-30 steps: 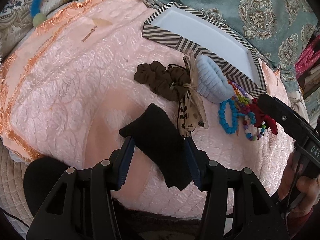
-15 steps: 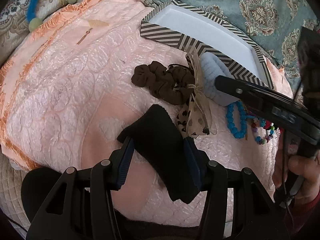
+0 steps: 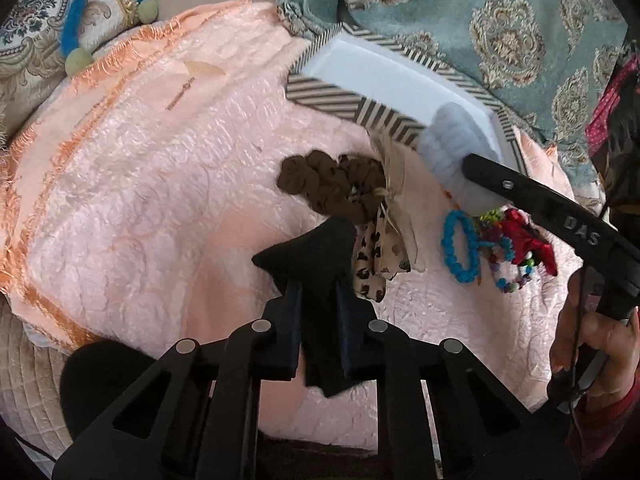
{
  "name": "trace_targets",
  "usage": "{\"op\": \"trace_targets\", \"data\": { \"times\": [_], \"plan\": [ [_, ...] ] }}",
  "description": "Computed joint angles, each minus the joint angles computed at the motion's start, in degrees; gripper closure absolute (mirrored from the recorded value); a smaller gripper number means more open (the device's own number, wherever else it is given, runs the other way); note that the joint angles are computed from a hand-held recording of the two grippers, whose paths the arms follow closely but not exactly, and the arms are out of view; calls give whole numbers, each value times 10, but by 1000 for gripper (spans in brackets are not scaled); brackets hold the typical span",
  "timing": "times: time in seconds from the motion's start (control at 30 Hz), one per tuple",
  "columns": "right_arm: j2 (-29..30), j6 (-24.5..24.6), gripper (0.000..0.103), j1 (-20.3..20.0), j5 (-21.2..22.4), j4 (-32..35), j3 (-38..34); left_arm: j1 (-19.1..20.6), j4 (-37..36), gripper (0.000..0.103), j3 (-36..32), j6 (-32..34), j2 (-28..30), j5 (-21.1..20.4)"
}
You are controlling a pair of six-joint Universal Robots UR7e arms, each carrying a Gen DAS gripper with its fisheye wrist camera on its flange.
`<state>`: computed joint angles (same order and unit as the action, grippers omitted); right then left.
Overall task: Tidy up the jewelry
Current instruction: 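Grasp the black fabric item with the left tool while the right tool grasps the blue scrunchie, then carry both items into the tray and open both tools to release them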
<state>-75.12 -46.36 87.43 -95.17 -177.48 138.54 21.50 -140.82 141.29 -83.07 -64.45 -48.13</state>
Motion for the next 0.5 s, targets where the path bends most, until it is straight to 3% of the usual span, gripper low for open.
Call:
{"op": "trace_targets", "data": {
  "times": [0.27, 0.5],
  "plan": [
    [-77, 8, 77, -13, 35, 30, 5, -12, 58, 91, -12, -2, -59, 41],
    [-87, 39, 77, -30, 28, 15, -27, 17, 34, 91, -63, 98, -52, 111]
  ]
}}
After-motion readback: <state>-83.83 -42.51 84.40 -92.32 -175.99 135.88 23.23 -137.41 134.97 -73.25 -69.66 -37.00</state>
